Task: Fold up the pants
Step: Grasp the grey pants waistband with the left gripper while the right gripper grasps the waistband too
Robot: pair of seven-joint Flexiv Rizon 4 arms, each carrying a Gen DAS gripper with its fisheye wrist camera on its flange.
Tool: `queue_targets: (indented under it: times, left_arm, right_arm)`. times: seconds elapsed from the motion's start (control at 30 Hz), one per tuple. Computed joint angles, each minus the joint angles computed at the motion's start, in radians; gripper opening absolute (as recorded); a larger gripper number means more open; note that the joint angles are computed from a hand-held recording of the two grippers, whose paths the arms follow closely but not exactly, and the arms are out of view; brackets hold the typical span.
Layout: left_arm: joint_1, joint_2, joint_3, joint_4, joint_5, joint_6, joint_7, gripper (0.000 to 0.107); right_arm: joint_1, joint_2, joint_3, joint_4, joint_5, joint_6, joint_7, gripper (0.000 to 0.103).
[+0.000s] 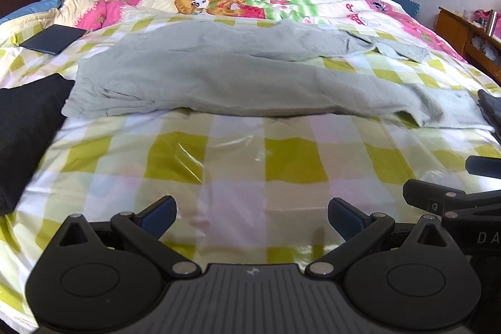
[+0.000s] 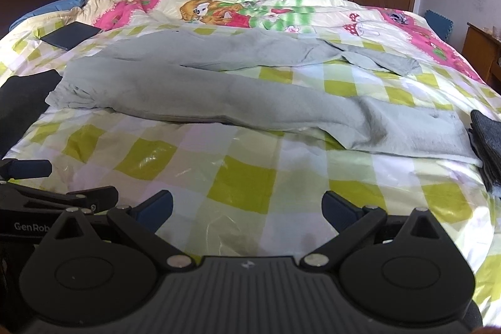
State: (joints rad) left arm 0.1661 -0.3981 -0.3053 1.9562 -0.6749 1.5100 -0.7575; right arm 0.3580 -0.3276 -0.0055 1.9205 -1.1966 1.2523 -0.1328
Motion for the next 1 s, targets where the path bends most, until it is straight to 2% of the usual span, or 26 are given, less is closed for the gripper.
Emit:
queue_targets:
  times: [0.2, 0.23, 0.3, 0.33, 0.37, 0.43, 0.5, 0.63, 0.73, 0.83, 1.0]
  left_arm:
    - [0.021, -0.045, 0.010, -0.068, 0.013, -0.011, 0.003, 0.103]
    - [0.045, -0.053, -0.016, -0.074, 0.001, -0.001, 0.025, 0.103]
    - [0.146, -0.074, -0.139, -0.076, -0.048, 0.031, 0.123, 0.103]
    - [0.179, -0.085, -0.178, -0.083, -0.063, 0.041, 0.163, 0.103]
    - [0.192, -0.100, -0.185, -0.101, -0.051, 0.050, 0.179, 0.103]
    - [0.199, -0.129, -0.170, -0.144, -0.006, 0.053, 0.210, 0.103]
    - [0.204, -0.162, -0.148, -0.197, 0.045, 0.036, 0.237, 0.103]
    - [0.149, -0.247, -0.029, -0.355, 0.161, -0.033, 0.276, 0.103]
    - [0.116, -0.311, 0.044, -0.472, 0.233, -0.118, 0.322, 0.103]
    - [0.091, -0.371, 0.107, -0.581, 0.279, -0.203, 0.354, 0.097]
    - [0.102, -0.435, 0.131, -0.719, 0.268, -0.368, 0.385, 0.097]
  right_arm:
    - [0.023, -0.081, -0.008, -0.111, 0.068, 0.015, -0.121, 0.101]
    - [0.031, -0.096, -0.014, -0.131, 0.078, 0.022, -0.138, 0.101]
    - [0.043, -0.124, -0.026, -0.170, 0.102, 0.035, -0.180, 0.100]
    - [0.047, -0.140, -0.029, -0.193, 0.120, 0.042, -0.211, 0.100]
    - [0.048, -0.156, -0.031, -0.214, 0.141, 0.054, -0.249, 0.100]
    - [0.053, -0.190, -0.037, -0.259, 0.179, 0.074, -0.332, 0.099]
    - [0.048, -0.235, -0.023, -0.319, 0.236, 0.077, -0.450, 0.094]
    - [0.000, -0.352, 0.098, -0.489, 0.429, 0.008, -0.740, 0.078]
    - [-0.015, -0.432, 0.166, -0.615, 0.523, -0.044, -0.903, 0.077]
    - [-0.021, -0.510, 0.233, -0.738, 0.592, -0.091, -1.071, 0.077]
    - [-0.011, -0.643, 0.327, -0.970, 0.694, -0.240, -1.319, 0.073]
